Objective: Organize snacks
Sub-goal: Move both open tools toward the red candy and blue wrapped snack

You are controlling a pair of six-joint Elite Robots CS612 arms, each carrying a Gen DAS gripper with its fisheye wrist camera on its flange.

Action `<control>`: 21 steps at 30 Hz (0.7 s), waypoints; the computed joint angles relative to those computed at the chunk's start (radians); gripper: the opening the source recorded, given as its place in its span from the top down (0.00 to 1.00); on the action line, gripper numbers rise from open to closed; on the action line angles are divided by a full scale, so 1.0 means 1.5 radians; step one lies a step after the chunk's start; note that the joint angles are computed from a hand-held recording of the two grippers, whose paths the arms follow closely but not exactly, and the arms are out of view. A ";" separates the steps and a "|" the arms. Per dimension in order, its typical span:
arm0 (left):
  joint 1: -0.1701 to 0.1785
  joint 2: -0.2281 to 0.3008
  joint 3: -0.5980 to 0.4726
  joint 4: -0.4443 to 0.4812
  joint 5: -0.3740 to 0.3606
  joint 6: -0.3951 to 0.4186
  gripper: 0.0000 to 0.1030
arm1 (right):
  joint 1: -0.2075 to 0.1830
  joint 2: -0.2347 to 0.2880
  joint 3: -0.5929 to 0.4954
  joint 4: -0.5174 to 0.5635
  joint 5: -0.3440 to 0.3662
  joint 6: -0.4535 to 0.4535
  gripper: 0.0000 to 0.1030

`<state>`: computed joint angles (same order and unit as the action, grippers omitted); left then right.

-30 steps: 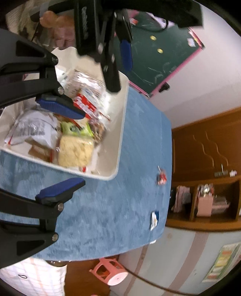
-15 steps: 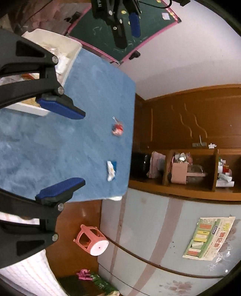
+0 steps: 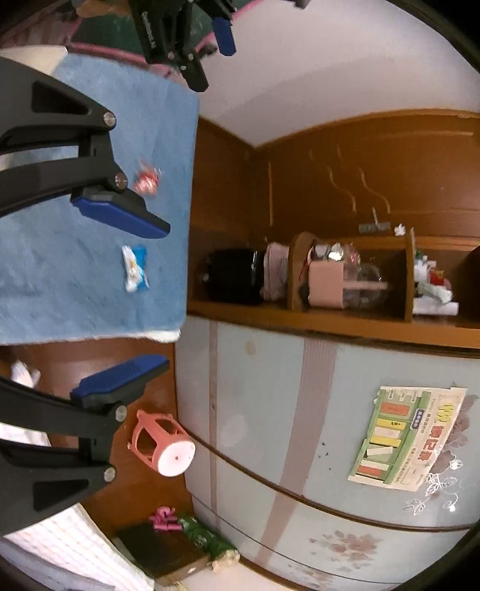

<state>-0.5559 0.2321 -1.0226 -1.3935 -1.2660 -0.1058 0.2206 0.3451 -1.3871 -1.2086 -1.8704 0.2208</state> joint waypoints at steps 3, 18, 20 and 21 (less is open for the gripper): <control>0.010 -0.016 0.091 -0.020 -0.012 -0.032 0.24 | -0.017 0.001 0.033 -0.001 0.035 0.015 0.36; 0.033 0.013 0.240 -0.025 -0.102 -0.179 0.24 | -0.044 0.052 0.151 0.032 0.160 -0.007 0.36; 0.036 0.018 0.243 -0.034 -0.114 -0.182 0.24 | -0.049 0.056 0.160 0.024 0.179 0.008 0.36; 0.036 0.016 0.249 -0.037 -0.114 -0.181 0.24 | -0.052 0.059 0.162 0.019 0.193 0.017 0.36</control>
